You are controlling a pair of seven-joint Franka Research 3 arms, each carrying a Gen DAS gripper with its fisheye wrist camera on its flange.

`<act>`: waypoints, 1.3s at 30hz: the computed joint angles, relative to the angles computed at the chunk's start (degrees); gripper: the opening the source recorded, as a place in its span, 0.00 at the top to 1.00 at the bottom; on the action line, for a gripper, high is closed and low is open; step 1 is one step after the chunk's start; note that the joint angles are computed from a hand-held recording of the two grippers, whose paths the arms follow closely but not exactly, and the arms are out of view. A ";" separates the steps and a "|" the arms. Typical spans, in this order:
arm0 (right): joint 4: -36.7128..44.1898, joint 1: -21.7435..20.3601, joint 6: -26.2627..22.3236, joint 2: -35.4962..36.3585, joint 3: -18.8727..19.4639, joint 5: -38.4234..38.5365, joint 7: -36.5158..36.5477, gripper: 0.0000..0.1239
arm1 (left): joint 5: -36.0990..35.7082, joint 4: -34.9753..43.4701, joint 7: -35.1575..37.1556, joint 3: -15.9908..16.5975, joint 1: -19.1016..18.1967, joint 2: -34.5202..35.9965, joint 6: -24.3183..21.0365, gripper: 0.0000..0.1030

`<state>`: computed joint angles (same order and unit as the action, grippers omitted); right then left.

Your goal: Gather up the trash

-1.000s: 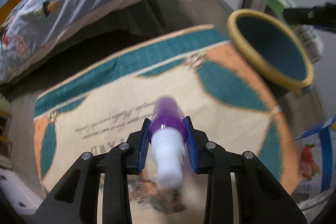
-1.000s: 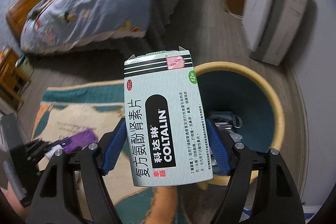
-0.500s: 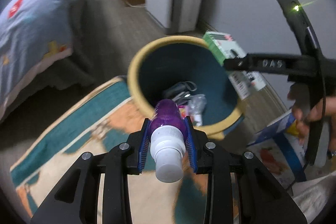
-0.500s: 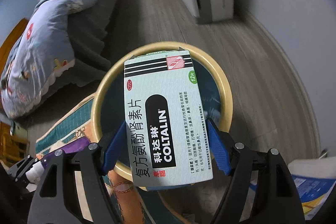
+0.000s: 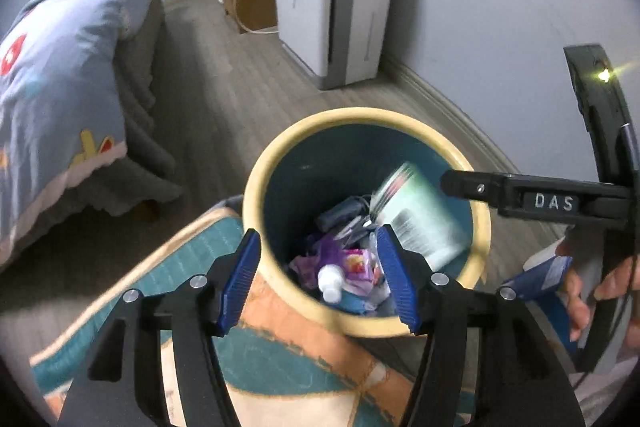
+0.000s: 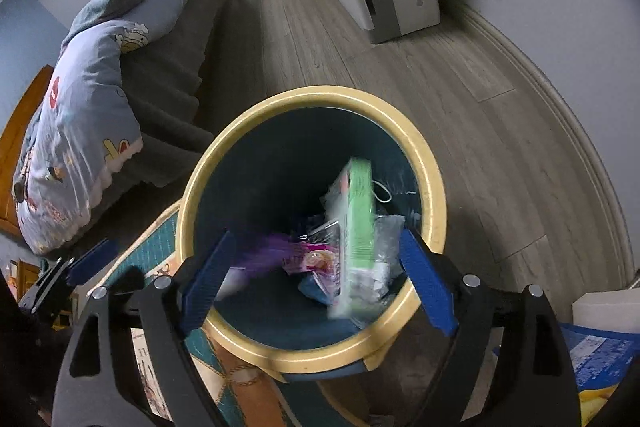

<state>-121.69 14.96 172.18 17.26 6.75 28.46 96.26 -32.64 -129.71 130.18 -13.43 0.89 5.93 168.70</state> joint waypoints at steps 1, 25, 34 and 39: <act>-0.12 0.26 -0.06 -0.23 -0.29 -0.27 0.31 0.33 | -2.00 -0.56 1.14 -0.28 0.56 -0.96 -0.47 0.40; -25.17 -11.32 -0.52 -34.55 11.63 -56.90 51.35 0.22 | 8.31 -27.70 -14.74 6.73 -4.02 -36.95 -1.25 0.05; -22.62 -10.45 -6.48 -33.13 14.68 -55.82 51.05 0.22 | 14.99 -29.25 -20.27 9.24 -5.15 -37.12 3.55 0.05; -21.84 -9.27 -7.62 -32.92 14.27 -59.76 53.26 0.22 | 16.63 -29.03 -20.92 14.79 -9.44 -36.73 4.10 0.05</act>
